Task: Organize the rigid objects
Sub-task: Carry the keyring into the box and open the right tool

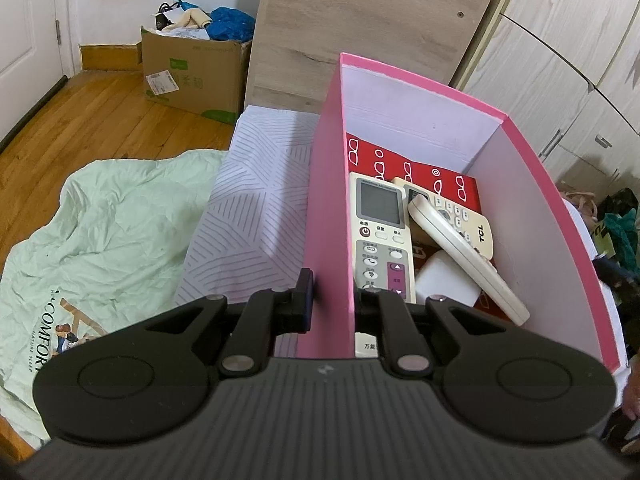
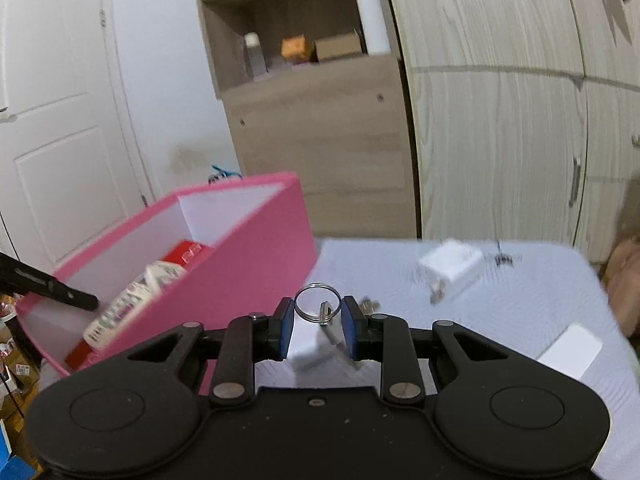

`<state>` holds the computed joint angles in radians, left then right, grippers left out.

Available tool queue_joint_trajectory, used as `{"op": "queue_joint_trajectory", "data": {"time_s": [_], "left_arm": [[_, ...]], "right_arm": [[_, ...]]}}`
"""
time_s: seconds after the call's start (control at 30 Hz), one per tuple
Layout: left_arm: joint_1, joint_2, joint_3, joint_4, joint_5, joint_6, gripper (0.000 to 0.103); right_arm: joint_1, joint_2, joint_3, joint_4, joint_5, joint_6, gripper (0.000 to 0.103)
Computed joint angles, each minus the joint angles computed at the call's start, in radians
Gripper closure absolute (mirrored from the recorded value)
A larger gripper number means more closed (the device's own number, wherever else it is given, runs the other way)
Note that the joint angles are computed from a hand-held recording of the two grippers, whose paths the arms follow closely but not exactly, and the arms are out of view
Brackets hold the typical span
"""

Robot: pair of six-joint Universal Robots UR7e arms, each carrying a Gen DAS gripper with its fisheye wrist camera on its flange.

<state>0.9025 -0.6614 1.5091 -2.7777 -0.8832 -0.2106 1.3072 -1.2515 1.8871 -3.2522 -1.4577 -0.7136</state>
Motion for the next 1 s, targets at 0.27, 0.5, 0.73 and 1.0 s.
{"op": "queue_joint_trajectory", "data": {"time_s": [0.27,0.5,0.73,1.0], "left_arm": [[0.004,-0.004,0.004,-0.004,-0.007,0.002,0.091],[0.004,-0.004,0.003,-0.003,-0.007,0.004,0.091],[0.004,-0.004,0.004,-0.001,-0.008,0.004,0.091],[0.004,-0.005,-0.002,0.014,-0.01,0.0,0.091]], "right_arm": [[0.027,-0.079,0.03,0.068,0.155,-0.019,0.073],[0.062,-0.084,-0.028,0.321,0.237,-0.021,0.073],[0.112,0.001,-0.108,0.469,0.162,0.012,0.073],[0.19,0.13,-0.182,0.406,-0.107,0.012,0.072]]}}
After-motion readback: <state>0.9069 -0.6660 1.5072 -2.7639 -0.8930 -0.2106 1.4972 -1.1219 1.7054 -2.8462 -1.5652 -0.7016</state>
